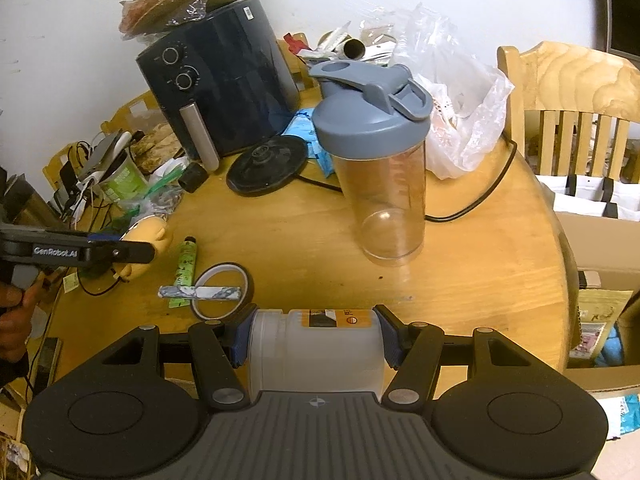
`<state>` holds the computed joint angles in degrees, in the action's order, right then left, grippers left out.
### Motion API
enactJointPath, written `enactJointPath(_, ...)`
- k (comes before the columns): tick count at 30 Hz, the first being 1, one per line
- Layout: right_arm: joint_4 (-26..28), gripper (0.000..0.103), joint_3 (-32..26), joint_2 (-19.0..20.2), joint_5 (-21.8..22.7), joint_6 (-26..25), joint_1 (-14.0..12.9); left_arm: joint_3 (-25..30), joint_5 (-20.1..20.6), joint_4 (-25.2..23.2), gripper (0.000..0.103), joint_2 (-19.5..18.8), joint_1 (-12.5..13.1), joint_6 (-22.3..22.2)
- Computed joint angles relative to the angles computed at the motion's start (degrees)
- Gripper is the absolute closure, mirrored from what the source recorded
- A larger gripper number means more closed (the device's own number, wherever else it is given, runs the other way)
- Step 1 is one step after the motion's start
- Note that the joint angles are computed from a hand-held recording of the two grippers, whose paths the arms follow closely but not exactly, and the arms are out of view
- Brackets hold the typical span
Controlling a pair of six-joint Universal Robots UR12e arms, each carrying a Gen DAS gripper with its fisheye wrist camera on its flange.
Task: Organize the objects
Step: 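Carry the dog toy and white bottle toward the cardboard box with both tools, then open the left tool over the box while the right tool releases the white bottle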
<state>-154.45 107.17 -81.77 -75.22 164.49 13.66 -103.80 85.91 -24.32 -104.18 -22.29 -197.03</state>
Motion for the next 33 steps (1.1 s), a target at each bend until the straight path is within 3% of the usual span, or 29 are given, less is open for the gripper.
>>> enactJointPath(33, 0.1, 0.039, 3.4, -3.1, 5.0, -3.1, 1.3, -9.2, 0.8, -0.8, 0.048, 7.8, -2.8, -5.2)
